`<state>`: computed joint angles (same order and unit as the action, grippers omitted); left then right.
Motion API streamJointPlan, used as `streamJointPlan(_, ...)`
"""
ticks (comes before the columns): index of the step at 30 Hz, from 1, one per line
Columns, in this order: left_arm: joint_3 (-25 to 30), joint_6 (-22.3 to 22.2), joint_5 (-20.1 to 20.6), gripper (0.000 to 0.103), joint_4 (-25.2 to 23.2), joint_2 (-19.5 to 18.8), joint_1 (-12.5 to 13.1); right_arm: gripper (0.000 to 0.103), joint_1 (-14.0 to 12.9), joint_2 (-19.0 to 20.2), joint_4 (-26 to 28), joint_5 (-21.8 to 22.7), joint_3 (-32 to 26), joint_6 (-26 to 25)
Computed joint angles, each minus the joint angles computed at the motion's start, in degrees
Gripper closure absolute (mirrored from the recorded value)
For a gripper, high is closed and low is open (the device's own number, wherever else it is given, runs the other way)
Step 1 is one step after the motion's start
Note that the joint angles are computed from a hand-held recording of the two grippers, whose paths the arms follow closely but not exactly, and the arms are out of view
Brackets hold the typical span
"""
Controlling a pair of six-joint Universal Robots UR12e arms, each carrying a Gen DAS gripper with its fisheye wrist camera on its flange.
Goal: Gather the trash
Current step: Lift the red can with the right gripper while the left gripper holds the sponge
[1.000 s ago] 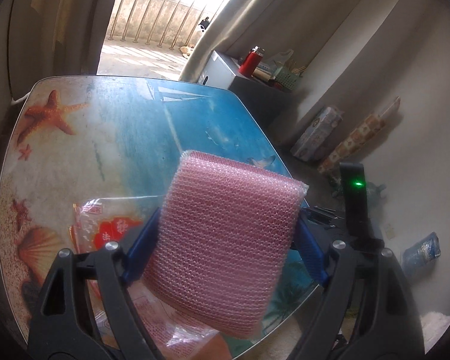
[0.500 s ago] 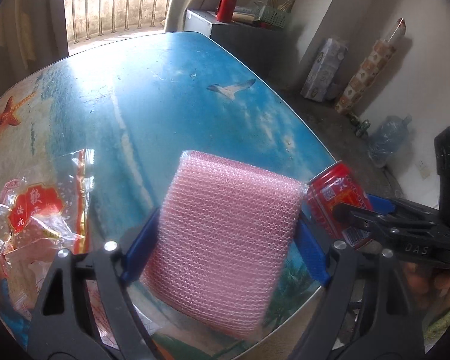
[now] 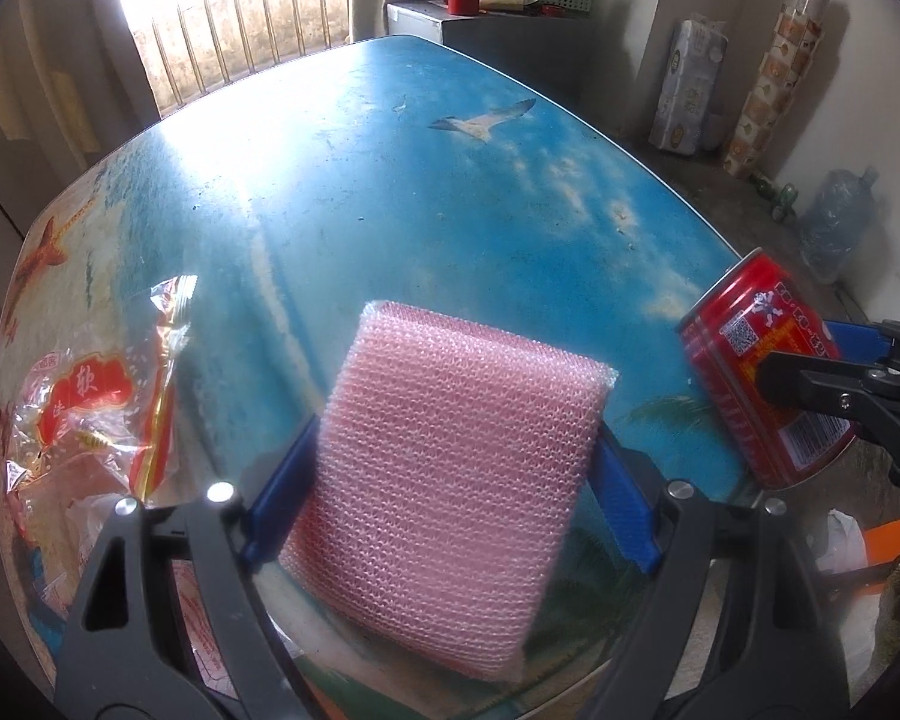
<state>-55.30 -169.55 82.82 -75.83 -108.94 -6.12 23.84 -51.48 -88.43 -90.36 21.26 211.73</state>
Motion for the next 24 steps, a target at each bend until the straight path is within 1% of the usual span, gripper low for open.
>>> streamJointPlan(7,0.3,0.5,1.0,0.022,0.0,-0.3,-0.5,0.033,-0.1,1.4,1.9,0.8,-2.6,-0.4)
streamJointPlan(12,0.2,0.8,1.4,0.022,0.2,-0.3,-0.7,0.033,-0.4,1.8,1.9,1.8,-3.0,0.8)
streamJointPlan(17,0.2,1.0,1.4,0.022,0.2,-0.4,-0.7,0.033,-0.3,3.1,3.3,1.5,-5.4,1.3)
streamJointPlan(20,0.3,1.1,1.4,0.022,0.2,-0.5,-0.7,0.033,-0.2,3.1,3.3,1.4,-5.7,1.4)
streamJointPlan(24,0.2,1.0,1.2,0.022,0.3,-0.4,-0.6,0.033,-0.3,2.1,1.8,1.0,-4.3,2.1)
